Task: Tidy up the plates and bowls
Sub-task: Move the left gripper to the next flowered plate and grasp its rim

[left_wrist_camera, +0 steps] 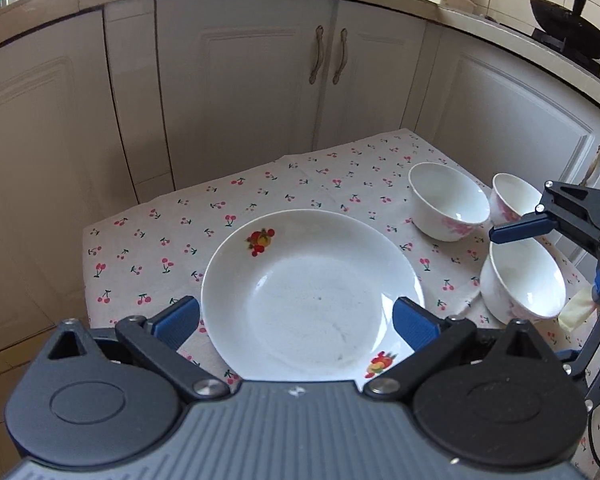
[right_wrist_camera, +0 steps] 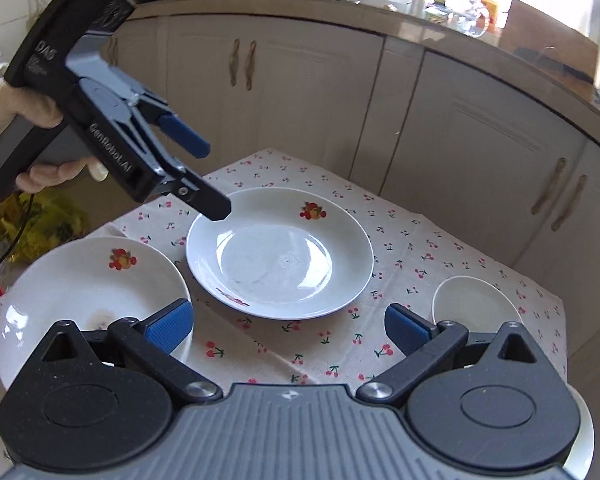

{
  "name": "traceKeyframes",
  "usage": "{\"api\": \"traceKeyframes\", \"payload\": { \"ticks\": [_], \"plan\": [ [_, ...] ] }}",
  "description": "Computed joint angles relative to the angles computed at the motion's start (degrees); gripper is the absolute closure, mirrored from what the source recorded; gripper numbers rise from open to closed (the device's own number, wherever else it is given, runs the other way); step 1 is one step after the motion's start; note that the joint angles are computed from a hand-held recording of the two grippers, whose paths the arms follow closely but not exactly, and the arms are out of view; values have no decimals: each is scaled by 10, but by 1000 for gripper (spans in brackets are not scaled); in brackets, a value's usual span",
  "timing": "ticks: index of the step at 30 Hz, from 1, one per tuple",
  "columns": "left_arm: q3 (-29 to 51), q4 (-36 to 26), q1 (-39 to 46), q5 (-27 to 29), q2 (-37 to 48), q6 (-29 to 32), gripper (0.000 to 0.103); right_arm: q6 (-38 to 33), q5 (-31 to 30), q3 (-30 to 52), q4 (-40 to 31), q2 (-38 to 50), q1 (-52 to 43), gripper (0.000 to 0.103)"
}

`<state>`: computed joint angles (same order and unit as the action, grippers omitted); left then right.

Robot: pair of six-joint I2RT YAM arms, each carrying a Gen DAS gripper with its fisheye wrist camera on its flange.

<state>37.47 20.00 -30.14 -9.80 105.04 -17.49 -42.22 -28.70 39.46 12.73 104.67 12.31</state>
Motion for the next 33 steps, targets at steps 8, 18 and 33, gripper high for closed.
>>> {"api": "traceKeyframes", "payload": {
  "ticks": [8,18,33],
  "plan": [
    [75,-16,70,69,92,16,2,-56,22,146,-115,109,22,0],
    [142,-46,112,134,160,35,7,-64,47,249,-203,184,40,0],
    [199,-84,120,174,201,70,15,-88,55,282,-224,221,50,9]
  ]
}}
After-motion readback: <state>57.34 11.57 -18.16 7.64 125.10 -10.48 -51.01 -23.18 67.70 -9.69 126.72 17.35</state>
